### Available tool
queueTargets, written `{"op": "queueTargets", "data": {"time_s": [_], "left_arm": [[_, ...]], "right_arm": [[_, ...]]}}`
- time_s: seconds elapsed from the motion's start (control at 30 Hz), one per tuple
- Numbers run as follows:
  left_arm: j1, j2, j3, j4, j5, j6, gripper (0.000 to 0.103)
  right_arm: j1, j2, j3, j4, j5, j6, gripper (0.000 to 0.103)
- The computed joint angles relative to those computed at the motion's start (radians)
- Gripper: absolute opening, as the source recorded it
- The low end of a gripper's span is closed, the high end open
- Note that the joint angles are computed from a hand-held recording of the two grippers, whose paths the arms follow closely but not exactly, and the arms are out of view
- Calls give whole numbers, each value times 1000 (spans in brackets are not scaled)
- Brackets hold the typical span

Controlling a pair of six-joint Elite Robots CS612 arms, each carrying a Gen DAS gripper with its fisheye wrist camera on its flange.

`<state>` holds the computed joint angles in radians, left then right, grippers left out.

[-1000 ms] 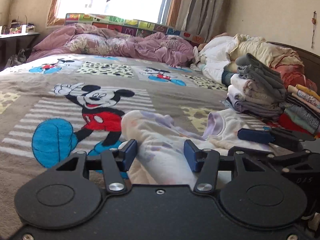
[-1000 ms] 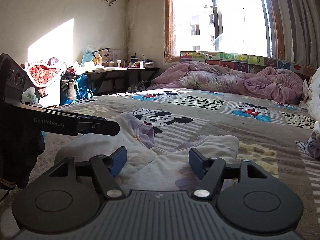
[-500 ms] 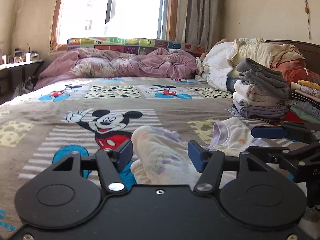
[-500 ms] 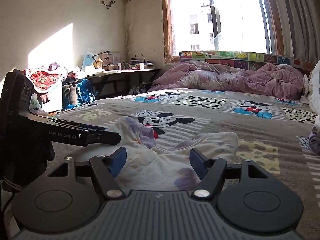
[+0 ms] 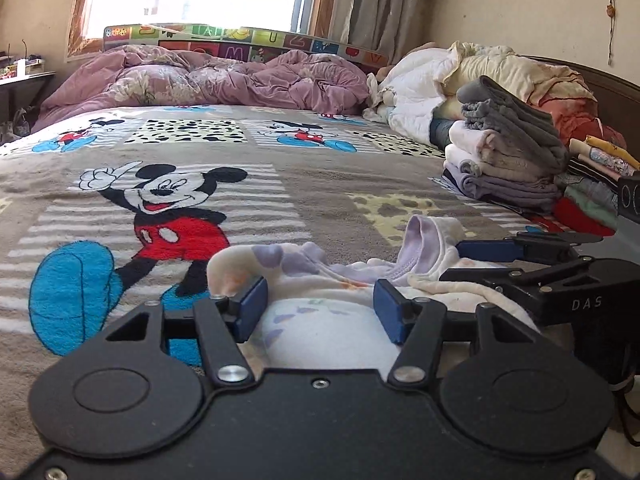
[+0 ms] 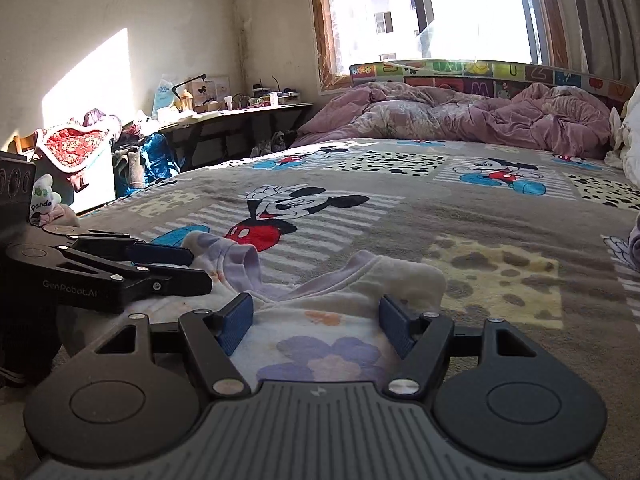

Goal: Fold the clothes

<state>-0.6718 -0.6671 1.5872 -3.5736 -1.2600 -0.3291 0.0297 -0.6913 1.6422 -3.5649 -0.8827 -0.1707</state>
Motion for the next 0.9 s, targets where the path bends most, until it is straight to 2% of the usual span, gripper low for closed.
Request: {"op": "queueTargets", "data": {"time_s": [0.23, 0.3, 0.37, 0.43, 0.5, 0.57, 0.7, 0.77, 0.8, 0.9], "left_arm": [[2, 6, -5, 16, -12, 0, 58], [-2, 3, -2, 11, 2, 8, 58], [-19, -3, 9, -10, 64, 46, 58], [-36, -17, 30, -58, 106, 87, 58], [-51, -35, 55, -102, 127, 121, 58], [-71, -58, 89, -127, 144, 175, 58], [-82, -75, 118, -103, 121, 169, 58], [-72, -70, 114, -43, 94, 133, 58], [-64, -62, 113, -46, 69, 115, 58], [-42, -45, 105, -70, -2, 56, 60]], "right_arm": [[3, 0, -8, 67, -1, -22, 71], [10, -12, 3, 57, -32, -47, 71], [12, -27, 31, -22, -57, -37, 69], [4, -42, 71, -147, -53, 20, 69], [3, -62, 118, -230, -74, 6, 69], [-1, -80, 159, -267, -74, -20, 68], [-1, -91, 188, -259, -71, -54, 64], [4, -92, 186, -192, -77, -65, 64], [7, -92, 183, -147, -80, -70, 64], [4, -77, 174, -127, -61, 5, 64]]}}
